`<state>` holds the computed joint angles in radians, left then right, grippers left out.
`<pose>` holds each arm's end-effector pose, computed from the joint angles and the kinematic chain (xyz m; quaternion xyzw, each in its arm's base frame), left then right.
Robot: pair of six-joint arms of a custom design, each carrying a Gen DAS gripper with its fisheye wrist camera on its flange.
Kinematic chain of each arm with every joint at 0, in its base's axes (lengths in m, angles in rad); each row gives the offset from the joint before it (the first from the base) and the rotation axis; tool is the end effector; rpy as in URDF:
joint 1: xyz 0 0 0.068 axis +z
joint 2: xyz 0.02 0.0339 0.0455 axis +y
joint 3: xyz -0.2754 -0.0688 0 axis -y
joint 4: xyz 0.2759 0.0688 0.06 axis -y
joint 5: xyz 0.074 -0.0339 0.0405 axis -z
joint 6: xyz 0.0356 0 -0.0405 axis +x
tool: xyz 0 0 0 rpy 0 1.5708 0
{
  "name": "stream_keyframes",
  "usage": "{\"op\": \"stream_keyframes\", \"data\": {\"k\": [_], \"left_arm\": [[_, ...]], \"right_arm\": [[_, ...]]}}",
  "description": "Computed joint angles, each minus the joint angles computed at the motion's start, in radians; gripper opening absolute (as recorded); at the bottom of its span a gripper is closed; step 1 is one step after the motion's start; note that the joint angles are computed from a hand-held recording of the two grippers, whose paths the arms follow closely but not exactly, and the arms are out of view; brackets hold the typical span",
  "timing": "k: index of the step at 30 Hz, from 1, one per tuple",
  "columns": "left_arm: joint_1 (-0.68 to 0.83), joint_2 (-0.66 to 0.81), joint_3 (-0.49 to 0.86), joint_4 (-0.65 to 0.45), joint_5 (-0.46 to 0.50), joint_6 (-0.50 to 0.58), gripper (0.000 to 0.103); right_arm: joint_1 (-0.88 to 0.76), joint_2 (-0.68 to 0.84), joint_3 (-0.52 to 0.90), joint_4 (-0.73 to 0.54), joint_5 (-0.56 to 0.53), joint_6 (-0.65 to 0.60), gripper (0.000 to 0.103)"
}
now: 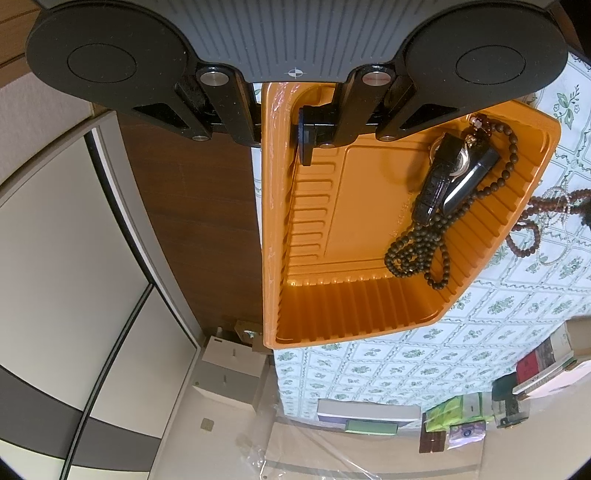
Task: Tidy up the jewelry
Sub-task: 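Lower the left gripper onto the black-strap watch beside the brown beads and grasp it, then carry the black-strap watch into the orange tray and open the left gripper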
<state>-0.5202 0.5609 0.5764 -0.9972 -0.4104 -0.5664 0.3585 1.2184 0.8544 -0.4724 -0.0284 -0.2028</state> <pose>0.1120 -0.0478 0.2356 -0.0808 0.9352 0.0200 0.3441 0.2596 0.0983 0.2485 -0.2634 0.8953 0.0411 0.3568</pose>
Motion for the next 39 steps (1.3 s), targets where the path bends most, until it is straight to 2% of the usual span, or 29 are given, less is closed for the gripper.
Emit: {"op": "stream_keyframes", "data": {"k": [4, 7, 10, 14, 19, 20, 25, 29, 30, 33, 39], "left_arm": [[0.088, -0.086, -0.03, -0.027, 0.065, 0.028, 0.014], [0.137, -0.149, -0.045, -0.038, 0.094, 0.059, 0.016], [0.091, -0.174, -0.052, -0.052, 0.055, 0.093, 0.016], [-0.036, -0.121, -0.055, -0.047, -0.048, 0.136, 0.018], [-0.129, -0.013, -0.081, 0.039, -0.17, 0.229, 0.031], [-0.136, 0.004, -0.09, 0.068, -0.19, 0.262, 0.031], [-0.033, 0.011, -0.131, 0.209, -0.105, 0.428, 0.031], [0.045, 0.047, -0.115, 0.25, -0.009, 0.448, 0.028], [0.047, 0.052, -0.107, 0.25, 0.004, 0.443, 0.023], [0.037, 0.083, -0.075, 0.239, -0.004, 0.396, 0.014], [0.021, 0.053, -0.015, 0.155, 0.008, 0.308, 0.007]], "right_arm": [[0.0, -0.005, -0.003, 0.001, -0.002, -0.003, 0.004], [0.004, -0.006, -0.003, 0.002, 0.002, 0.0, 0.004], [0.006, -0.006, -0.002, 0.002, 0.003, 0.003, 0.004], [0.004, -0.001, 0.001, 0.001, 0.004, 0.002, 0.004], [0.002, 0.002, 0.003, 0.001, 0.004, 0.002, 0.004], [0.001, 0.001, 0.003, 0.0, 0.003, 0.001, 0.004], [0.0, 0.005, 0.002, 0.002, 0.004, 0.001, 0.004], [-0.001, 0.007, 0.001, 0.003, 0.004, 0.003, 0.004], [0.0, 0.007, 0.001, 0.003, 0.005, 0.003, 0.004], [0.0, 0.01, 0.003, 0.003, 0.006, 0.003, 0.004], [-0.002, 0.009, 0.003, 0.003, 0.003, -0.002, 0.004]]}}
